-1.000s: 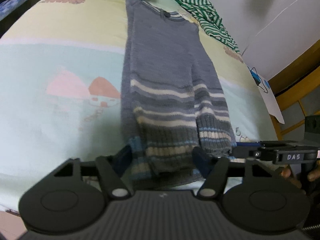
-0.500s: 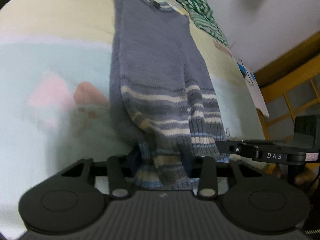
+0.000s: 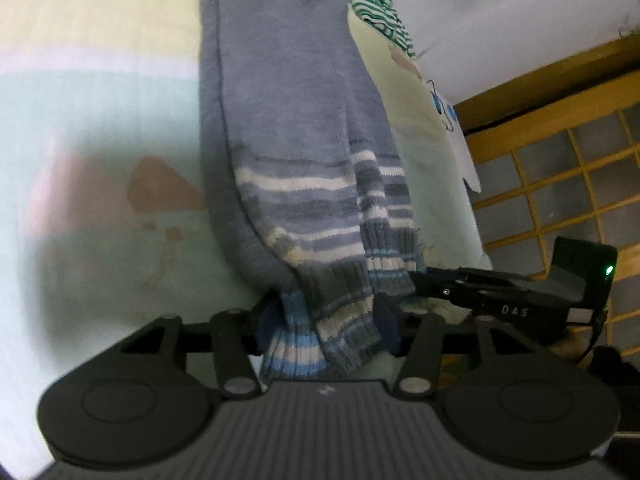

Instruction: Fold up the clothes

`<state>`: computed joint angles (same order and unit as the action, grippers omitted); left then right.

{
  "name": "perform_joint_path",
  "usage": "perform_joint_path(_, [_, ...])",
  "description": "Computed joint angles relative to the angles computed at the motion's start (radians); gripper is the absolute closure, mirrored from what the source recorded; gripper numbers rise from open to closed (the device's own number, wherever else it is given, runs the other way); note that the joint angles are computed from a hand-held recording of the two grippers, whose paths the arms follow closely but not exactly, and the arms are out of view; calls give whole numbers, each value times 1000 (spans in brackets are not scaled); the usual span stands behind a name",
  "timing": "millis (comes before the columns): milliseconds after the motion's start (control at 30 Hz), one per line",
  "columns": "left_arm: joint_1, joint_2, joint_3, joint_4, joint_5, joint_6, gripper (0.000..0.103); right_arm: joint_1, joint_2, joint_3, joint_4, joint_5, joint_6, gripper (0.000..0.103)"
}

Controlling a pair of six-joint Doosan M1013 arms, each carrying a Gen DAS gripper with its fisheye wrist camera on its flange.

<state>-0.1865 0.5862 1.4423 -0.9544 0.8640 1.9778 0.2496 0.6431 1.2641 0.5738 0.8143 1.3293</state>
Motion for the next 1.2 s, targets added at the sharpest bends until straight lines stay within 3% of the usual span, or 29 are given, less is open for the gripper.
perform_joint_path(133, [-23,-7,-20,123,-20,-48,80,5,12,-27,-33,30,6,79])
perform_joint_path(233, [-32,-16,-20,176,-37,-99,85,-5,21,-46,-12,72,5,85])
perform_joint_path(367, [-45,-42,-9,237,-86,-155,88,-31,37,-77,77,137,-18,87])
perform_joint_path(633, [-36,-56,-36,210,-136,-285,90,-85,73,-143,311,218,-21,88])
perform_joint_path(1000, [-31,11,-175,355,-241,-484,91,-109,157,-261,486,164,61,88])
perform_joint_path(1200, [-21,95,-281,440,-222,-643,91,-105,210,-336,468,84,148,88])
